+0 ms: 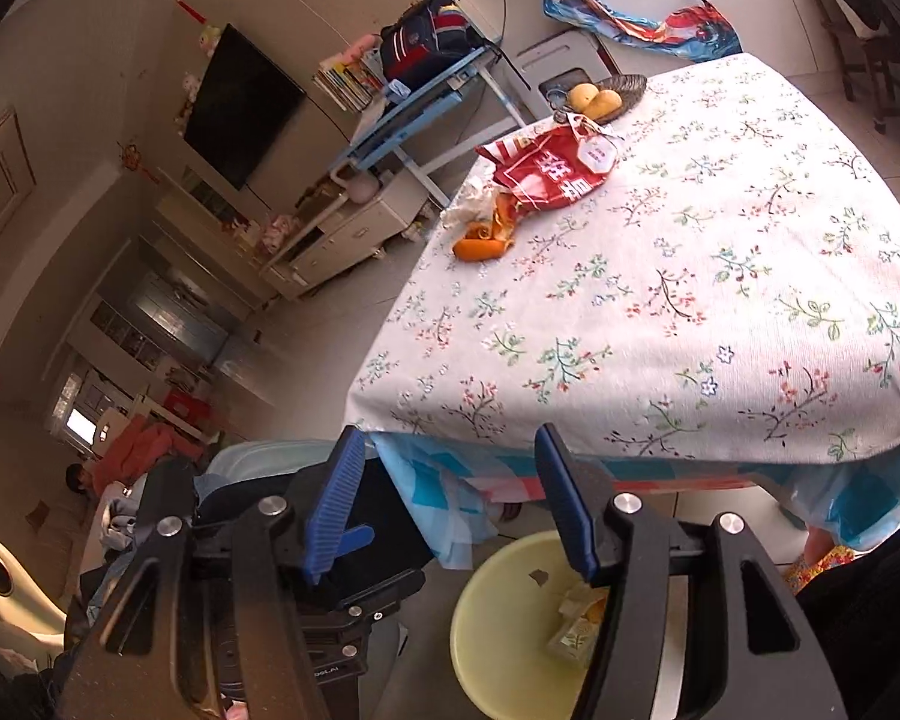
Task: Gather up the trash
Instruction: 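Move both grippers back over the table toward the remaining peels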
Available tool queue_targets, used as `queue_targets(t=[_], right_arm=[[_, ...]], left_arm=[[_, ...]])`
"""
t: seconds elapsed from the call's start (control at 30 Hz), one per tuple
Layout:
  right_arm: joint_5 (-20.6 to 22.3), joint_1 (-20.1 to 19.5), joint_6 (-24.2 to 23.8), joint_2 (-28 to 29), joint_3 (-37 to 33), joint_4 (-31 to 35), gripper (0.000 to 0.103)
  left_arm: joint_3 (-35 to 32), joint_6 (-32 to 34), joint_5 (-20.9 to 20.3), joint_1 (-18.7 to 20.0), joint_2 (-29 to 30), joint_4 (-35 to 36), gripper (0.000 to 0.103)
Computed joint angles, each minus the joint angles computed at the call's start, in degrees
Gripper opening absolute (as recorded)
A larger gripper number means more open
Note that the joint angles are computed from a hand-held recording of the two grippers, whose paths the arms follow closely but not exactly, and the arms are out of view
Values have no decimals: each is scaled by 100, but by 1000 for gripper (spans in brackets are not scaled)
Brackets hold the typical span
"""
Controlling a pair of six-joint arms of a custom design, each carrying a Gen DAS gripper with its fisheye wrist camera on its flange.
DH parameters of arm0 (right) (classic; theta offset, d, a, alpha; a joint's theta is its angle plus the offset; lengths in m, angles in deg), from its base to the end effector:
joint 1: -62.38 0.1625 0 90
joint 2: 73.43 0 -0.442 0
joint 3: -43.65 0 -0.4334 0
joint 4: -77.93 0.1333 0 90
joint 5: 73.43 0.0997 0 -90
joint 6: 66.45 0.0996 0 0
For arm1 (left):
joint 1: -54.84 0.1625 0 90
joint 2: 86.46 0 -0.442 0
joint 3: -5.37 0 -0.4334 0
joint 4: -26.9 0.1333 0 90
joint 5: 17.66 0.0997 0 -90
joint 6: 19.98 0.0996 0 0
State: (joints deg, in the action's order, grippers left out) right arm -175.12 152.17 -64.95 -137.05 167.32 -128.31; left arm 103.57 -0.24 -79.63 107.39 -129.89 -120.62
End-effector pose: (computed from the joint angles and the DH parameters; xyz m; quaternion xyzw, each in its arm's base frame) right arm 0.1111 -0.5497 0.2115 -0.0610 -0.8768 0.4695 0.0846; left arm -0.2673 -0.6452 0.0293 0.4591 0.8544 -0.0603 0.2356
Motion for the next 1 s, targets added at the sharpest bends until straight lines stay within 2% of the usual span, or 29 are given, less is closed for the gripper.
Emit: queue_targets(t=[0.27, 0.63, 0.83, 1.0], right_arm=[[277, -50, -8, 49, -133, 217, 58], [108, -48, 41, 72, -124, 151, 58], [-13, -30, 40, 62, -73, 133, 58], [-278, 53, -97, 73, -62, 38, 58]], left_arm=[[260, 180, -256, -275, -334, -425, 66], [153, -82, -309, -148, -249, -458, 66], [142, -122, -213, -133, -186, -664, 67], [197, 161, 168, -267, -63, -1259, 72]])
